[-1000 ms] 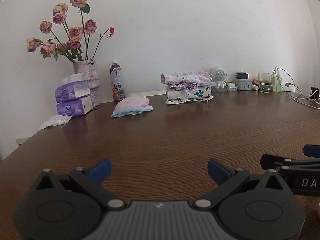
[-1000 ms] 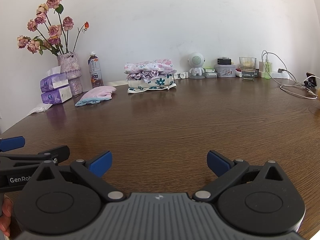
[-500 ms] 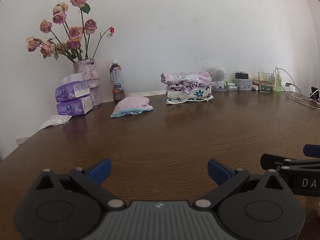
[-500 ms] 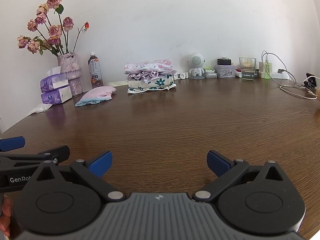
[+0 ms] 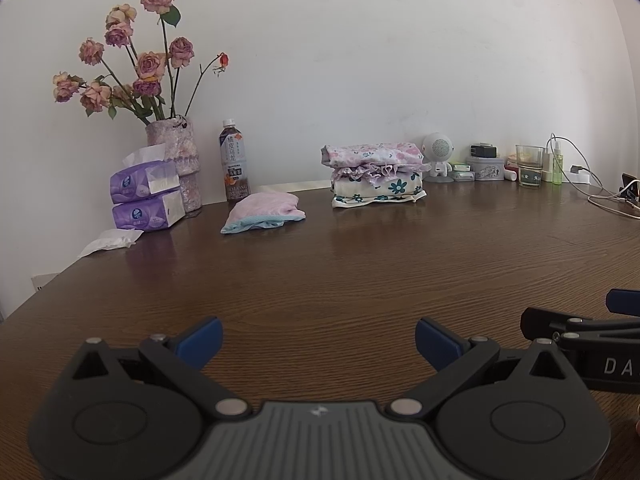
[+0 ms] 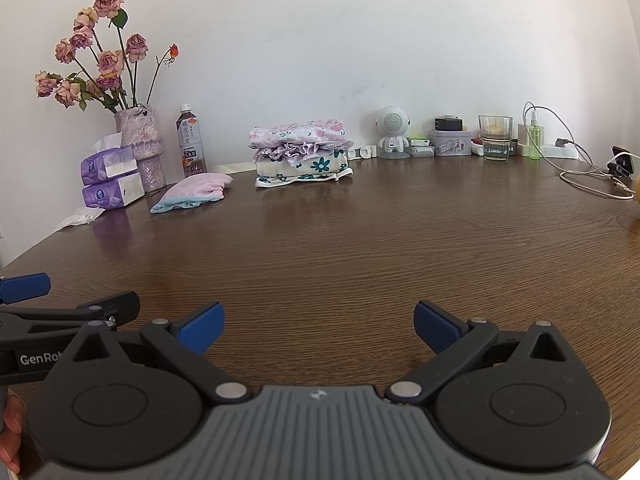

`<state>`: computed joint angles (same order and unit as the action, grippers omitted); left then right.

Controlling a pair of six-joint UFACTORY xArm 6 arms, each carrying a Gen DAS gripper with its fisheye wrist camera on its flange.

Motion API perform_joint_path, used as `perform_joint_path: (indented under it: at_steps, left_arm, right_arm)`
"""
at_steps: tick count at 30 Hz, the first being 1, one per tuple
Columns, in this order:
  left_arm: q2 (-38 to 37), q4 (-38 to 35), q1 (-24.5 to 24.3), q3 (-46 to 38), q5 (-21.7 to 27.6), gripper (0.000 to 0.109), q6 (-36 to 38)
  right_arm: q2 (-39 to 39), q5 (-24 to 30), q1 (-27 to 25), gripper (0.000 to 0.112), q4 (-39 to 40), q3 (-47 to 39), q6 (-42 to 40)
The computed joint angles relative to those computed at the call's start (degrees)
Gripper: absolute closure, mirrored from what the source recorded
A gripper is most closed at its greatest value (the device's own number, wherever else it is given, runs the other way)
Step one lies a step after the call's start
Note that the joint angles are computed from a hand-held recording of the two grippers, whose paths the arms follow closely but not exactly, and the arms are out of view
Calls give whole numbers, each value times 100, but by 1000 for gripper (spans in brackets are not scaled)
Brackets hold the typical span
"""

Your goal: Fold clothes

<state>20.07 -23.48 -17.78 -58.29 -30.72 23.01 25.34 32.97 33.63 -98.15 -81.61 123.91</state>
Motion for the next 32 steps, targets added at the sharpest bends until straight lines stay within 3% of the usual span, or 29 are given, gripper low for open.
perform_joint_path:
  at_steps: [24,32]
  left_arm:
    - [-35,128,44,6,123,6,-127]
    - [-20,-131,-25,-28,129,6,106]
  right_arm:
    - [1,-2,3,10,20,-15,-28]
    - [-21,14,15,10,18,21,-43]
